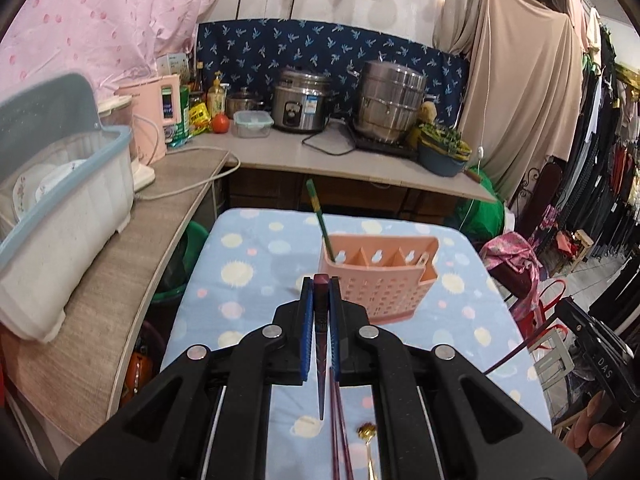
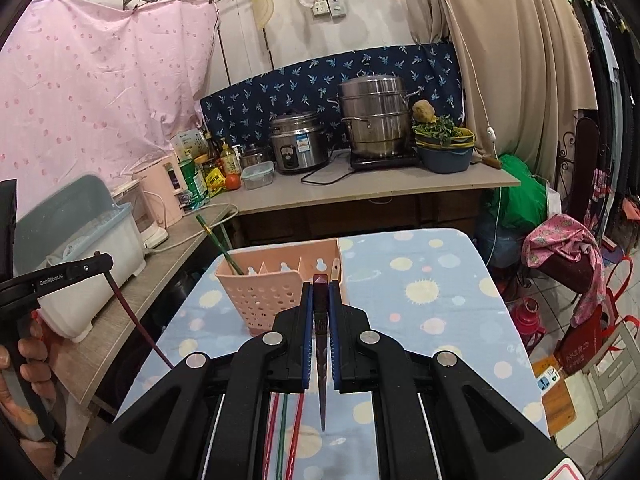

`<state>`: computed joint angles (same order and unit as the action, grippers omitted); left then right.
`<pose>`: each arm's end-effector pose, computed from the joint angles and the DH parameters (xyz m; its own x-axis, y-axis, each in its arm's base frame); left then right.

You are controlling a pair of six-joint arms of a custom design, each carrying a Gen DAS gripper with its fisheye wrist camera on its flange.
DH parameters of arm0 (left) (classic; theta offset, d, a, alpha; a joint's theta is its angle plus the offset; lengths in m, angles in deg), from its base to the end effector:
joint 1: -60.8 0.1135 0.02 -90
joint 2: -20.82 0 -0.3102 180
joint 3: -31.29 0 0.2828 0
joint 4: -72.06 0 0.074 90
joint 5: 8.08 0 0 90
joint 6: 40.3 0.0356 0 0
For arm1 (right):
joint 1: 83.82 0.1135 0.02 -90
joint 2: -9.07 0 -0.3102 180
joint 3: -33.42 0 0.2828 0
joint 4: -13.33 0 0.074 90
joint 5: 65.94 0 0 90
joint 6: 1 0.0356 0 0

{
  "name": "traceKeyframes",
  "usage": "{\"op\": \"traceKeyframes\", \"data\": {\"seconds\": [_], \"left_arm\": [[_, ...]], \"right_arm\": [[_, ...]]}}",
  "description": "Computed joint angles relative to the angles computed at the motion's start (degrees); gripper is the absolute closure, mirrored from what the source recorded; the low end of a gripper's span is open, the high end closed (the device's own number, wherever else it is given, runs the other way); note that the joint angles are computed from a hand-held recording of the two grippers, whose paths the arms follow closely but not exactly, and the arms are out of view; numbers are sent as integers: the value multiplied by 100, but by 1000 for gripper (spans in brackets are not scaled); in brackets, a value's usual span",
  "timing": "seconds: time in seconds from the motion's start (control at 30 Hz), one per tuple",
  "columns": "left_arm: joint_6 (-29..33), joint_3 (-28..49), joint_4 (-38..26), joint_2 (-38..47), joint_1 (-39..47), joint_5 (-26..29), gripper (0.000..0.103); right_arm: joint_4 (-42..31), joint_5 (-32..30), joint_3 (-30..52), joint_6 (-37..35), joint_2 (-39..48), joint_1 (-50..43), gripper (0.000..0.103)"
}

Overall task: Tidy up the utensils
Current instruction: 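Lift both dark red chopsticks into the pink basket and open both tools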

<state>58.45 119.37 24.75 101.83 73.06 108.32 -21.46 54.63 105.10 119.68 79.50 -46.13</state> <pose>0.3288 0.0552 0.3863 -0.6024 0.0085 -0.7982 0.2358 0.9572 -0.1678 0.2374 0.1606 0.3541 -0.4735 0.1894 -0.8602 0.0589 0.9812 0.1836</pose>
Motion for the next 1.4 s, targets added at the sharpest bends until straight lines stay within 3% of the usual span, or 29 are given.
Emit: {"op": "traceKeyframes", "data": {"seconds": [0.33,0.67,1.0,1.4], "left_arm": [[-576,1348,-18,359,-421,40,96],[-1043,2556,227,1025,-1039,-380,96],[-1019,2591,560,1822,-1480,-770,96],[-1096,2429,592,2390,-1431,-727,96]], "right_arm": [[347,-446,1118,-626,415,-506,96],[605,-787,2451,-1010,1417,-929,96],[733,-1331,2746,-826,2313,-1312,96],[819,-1758,2430,-442,2800,-1513,95]]}}
